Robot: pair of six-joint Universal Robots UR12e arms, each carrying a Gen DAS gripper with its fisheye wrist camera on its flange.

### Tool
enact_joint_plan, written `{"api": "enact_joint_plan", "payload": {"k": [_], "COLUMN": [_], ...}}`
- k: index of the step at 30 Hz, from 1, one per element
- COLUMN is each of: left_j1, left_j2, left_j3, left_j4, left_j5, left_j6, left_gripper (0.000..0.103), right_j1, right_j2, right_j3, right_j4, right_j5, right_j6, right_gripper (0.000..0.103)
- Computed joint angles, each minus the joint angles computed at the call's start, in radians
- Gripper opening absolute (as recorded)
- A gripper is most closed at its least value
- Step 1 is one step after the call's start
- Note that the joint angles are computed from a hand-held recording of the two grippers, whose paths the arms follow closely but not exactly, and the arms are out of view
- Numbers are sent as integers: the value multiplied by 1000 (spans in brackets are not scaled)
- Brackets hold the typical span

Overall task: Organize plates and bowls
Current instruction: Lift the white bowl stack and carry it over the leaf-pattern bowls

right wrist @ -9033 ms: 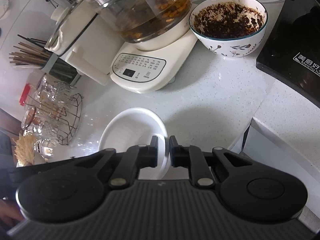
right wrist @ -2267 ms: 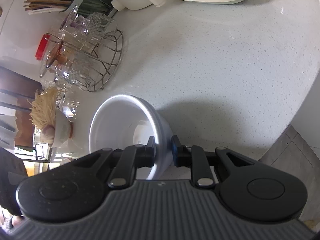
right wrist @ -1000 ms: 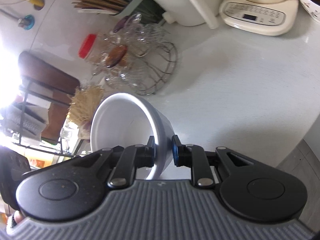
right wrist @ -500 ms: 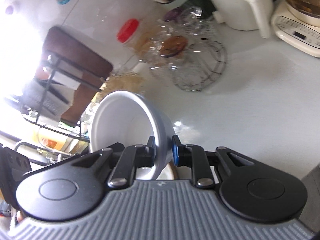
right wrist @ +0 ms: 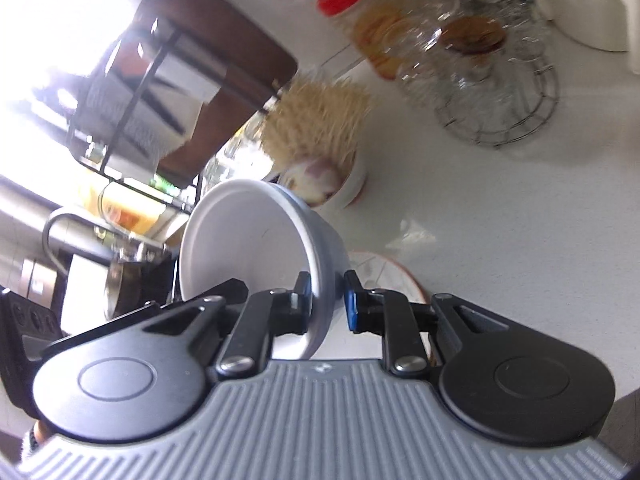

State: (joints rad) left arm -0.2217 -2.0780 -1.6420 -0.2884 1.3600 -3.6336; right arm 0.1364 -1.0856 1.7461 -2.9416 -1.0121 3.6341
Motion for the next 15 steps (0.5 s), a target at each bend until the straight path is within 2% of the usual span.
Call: {"api": "enact_joint_plan", "payload": {"k": [4,10,15], "left_j1": [6,12,7], "left_j2": [2,-17,-31], "left_j3": [-31,-50,-56], "left_j4": [11,-12,-30], "left_j5": [11,7,13], "left_j6": [-33,-76,-86], "left_gripper": [26,25,25], "right_j1": [10,22,21], "right_j2": [14,38,51], "right_j3": [-14,-38,-43], "right_j4": [41,164,199], "right_j5": [5,-3,-7], "right_j6": [-48,-130,-150], "right_gripper": [20,19,19]}}
